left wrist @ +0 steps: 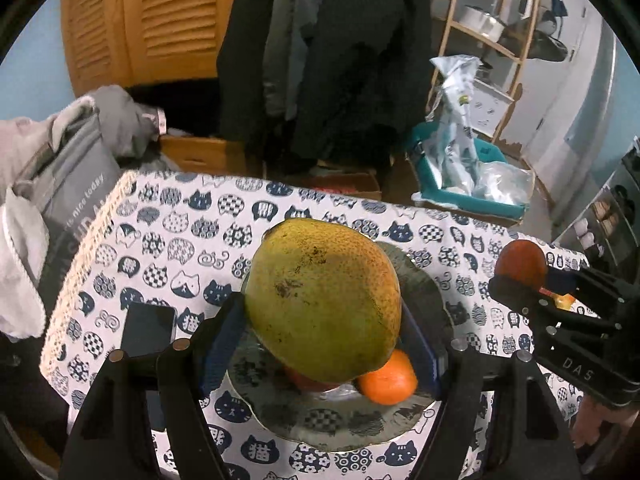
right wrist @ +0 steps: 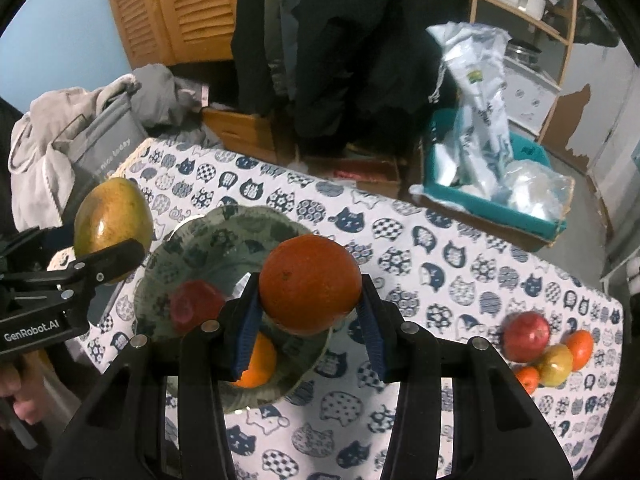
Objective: Organize fruits
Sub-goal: 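Lower the pomelo and orange into the glass bowl and open both tools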
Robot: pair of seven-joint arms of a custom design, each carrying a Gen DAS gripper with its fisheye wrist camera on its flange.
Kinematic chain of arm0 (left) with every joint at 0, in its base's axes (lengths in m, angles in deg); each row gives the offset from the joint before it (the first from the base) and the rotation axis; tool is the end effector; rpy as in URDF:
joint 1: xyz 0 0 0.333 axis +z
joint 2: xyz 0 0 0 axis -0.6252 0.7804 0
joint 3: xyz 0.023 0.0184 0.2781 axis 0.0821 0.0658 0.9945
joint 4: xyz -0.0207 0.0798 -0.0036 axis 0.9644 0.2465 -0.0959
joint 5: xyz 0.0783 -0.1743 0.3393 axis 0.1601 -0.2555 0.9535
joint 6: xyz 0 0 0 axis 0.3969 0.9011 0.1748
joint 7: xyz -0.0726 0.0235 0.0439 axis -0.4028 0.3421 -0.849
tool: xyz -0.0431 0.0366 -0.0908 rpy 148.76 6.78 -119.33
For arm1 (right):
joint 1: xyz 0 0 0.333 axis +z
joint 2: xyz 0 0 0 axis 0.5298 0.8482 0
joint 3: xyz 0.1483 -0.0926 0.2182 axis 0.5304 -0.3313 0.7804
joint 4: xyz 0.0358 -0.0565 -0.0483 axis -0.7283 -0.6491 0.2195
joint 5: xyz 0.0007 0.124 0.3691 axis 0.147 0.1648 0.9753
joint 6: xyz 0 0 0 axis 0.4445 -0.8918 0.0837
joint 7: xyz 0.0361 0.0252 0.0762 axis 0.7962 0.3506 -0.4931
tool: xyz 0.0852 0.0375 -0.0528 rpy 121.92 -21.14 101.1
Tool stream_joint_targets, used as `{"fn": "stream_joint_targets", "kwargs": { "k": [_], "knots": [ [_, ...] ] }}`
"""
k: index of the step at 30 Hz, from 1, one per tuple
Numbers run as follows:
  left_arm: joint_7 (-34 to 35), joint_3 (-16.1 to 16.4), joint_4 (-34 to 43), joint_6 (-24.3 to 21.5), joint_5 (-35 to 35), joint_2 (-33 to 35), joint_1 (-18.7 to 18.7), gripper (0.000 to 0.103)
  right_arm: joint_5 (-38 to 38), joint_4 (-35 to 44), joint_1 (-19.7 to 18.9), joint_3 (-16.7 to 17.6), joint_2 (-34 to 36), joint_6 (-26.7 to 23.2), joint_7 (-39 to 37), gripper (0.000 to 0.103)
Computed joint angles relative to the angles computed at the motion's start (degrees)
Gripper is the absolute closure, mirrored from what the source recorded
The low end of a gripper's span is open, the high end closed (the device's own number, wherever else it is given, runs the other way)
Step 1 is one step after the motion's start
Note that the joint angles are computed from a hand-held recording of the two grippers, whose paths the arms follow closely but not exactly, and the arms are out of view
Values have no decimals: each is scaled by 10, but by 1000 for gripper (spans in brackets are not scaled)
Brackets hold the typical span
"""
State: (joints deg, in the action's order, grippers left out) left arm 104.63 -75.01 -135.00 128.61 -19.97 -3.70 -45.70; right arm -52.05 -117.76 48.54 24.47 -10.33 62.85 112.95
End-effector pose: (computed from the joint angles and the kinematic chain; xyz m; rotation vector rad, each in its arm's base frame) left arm 0.5688 -0.1708 0.4443 -2.2647 1.3242 -0.5800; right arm 0.6765 0.2477 0.4489 -2.3660 0.9891 -0.2100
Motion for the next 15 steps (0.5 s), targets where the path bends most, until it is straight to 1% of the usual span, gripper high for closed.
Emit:
{"fn": "stream_joint_targets", "kwargs": {
  "k": [3, 10, 15],
  "knots": [
    [10, 3, -1, 14, -22, 13, 6, 26, -2, 18, 5, 2, 19, -11, 7, 58],
    [33, 7, 15, 16, -54, 53, 13, 26, -18, 49, 17, 0, 54, -30, 21, 58],
    [47, 7, 21, 20, -76, 69, 17, 26, -27, 67, 20, -2, 76, -45, 31, 58]
  ]
}}
